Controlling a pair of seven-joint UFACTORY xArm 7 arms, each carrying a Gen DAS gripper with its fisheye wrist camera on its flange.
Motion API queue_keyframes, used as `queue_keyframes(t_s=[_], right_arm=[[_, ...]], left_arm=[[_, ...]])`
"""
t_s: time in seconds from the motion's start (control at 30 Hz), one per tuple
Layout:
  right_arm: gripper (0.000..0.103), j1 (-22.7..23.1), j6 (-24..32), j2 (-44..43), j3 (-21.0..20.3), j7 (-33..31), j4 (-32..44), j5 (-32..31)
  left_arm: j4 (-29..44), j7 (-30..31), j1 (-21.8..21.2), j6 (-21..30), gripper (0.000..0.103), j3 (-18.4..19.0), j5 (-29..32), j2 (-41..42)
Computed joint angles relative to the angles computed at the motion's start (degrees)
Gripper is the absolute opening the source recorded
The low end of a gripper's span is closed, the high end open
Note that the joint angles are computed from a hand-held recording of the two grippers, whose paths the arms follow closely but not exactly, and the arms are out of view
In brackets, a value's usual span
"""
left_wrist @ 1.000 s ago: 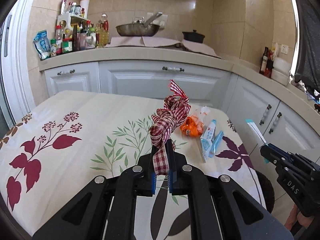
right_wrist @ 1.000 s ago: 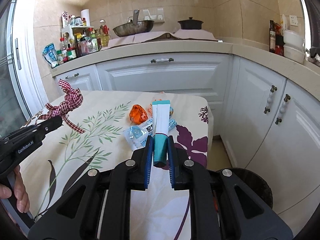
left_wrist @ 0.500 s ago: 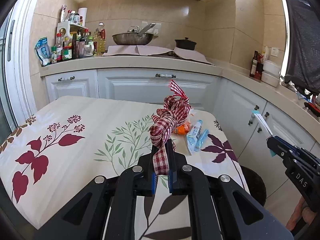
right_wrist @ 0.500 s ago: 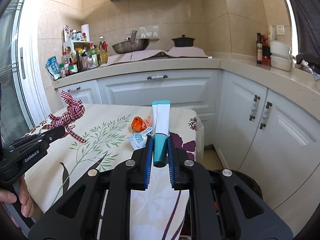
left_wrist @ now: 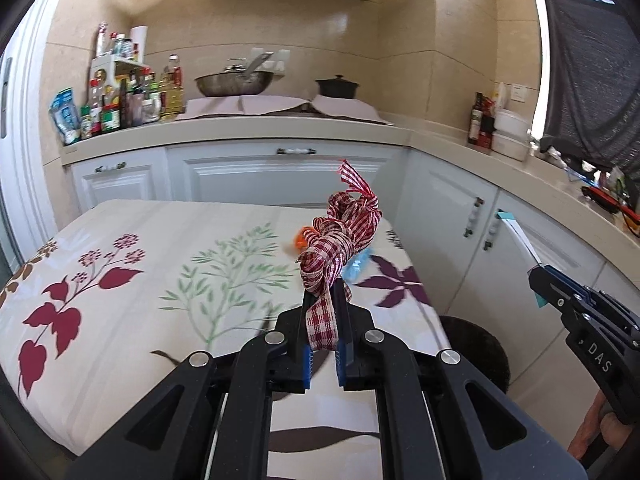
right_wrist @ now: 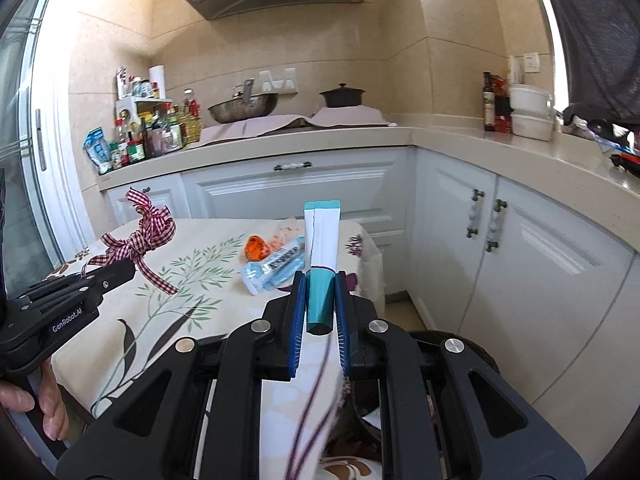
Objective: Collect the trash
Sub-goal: 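Carry the ribbon and teal-capped tube over the black bin and open both grippers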
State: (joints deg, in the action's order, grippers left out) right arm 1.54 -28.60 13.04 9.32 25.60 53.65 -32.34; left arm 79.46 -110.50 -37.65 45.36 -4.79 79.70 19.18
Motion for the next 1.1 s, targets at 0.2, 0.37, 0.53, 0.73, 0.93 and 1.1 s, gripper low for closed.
queue_keyframes(t_s=[0.2,0.37,0.53,0.73,0.93,1.1], right_arm=[[0.014,-0.56,-0.86,-0.96,-1.87,-1.16,-2.24,2.74],[0.014,-0.36,-1.29,-1.23,-3.61,-4.03,-3.60,6.75],[0.014,-0.63,-1.25,-0.83,-4.50,-7.11,-3.90,10.51],[0.015,-3.58,-0.48,1.41,-4.03,-6.12,-2.33,9.46],[0.015,-6.44,0.41,4.19,-3.07,-4.81,0.08,7.95],[0.015,-7.58,0.89,6.17,-2.60,-4.80,1.64,7.83]], left_arm=[[5.69,3.21,-0.94,-3.56,0.009,0.53,-0.31,4.47],[12.03,6.49,-3.13,-6.62,0.009,2.64,-1.49,9.28],[18.77,10.99,-5.00,-9.48,0.009,4.77,-4.91,14.54],[27.57,18.08,-6.42,-11.22,0.009,6.61,-11.50,21.51],[37.49,26.37,-6.77,-11.29,0.009,7.52,-19.87,28.90],[45.24,31.38,-7.87,-10.44,0.009,9.26,-25.46,34.41]])
